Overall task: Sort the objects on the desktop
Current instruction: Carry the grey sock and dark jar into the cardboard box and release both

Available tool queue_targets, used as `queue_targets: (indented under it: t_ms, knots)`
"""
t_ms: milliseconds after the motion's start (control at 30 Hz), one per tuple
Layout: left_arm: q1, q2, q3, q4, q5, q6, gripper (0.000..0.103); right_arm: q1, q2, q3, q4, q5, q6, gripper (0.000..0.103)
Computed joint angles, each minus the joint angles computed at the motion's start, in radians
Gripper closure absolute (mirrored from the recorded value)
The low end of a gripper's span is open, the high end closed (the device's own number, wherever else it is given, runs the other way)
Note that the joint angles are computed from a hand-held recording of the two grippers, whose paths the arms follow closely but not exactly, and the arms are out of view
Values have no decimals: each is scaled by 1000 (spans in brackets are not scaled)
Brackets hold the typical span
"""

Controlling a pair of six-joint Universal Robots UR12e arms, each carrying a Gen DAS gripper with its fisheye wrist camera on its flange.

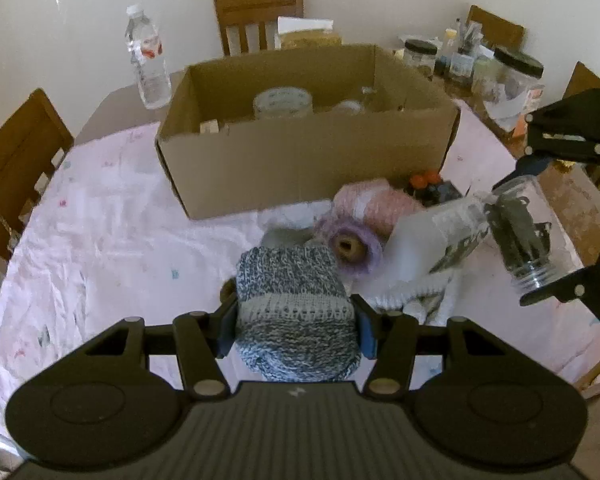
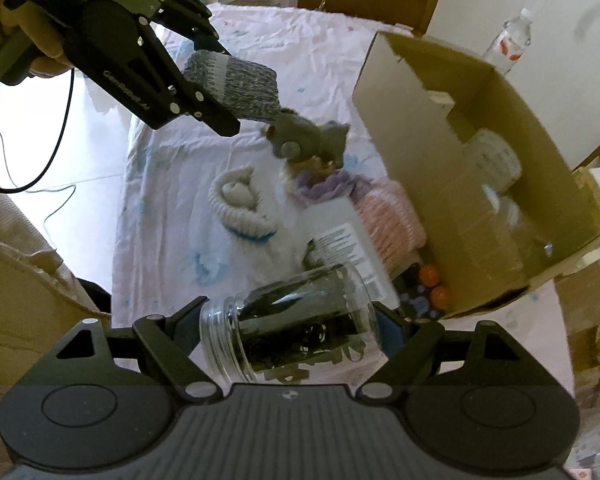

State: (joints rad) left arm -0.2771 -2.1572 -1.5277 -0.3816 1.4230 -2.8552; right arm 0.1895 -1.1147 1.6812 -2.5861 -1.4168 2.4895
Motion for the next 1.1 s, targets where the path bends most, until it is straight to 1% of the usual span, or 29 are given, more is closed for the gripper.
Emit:
queue_targets:
  t_ms: [167,500,767,900,1100]
  knots:
    - [-2,-6,22,14,-7,29,47,0,4,-16,-23,-12,-4,16]
    - [-2,-32,87,26,-39,53,47,-5,18,-52,-58,-29,-15,16]
    - [-8,-76,171,25,-52,94,47,-15,38,-89,-93,-46,-18,16]
    - [-8,-103,222,24,-60,90,47,-23,51,-112,-108,-52,-15,16]
    - [-11,-148,303,19,-48,92,47,-36,77,-155,-125,-59,-19,16]
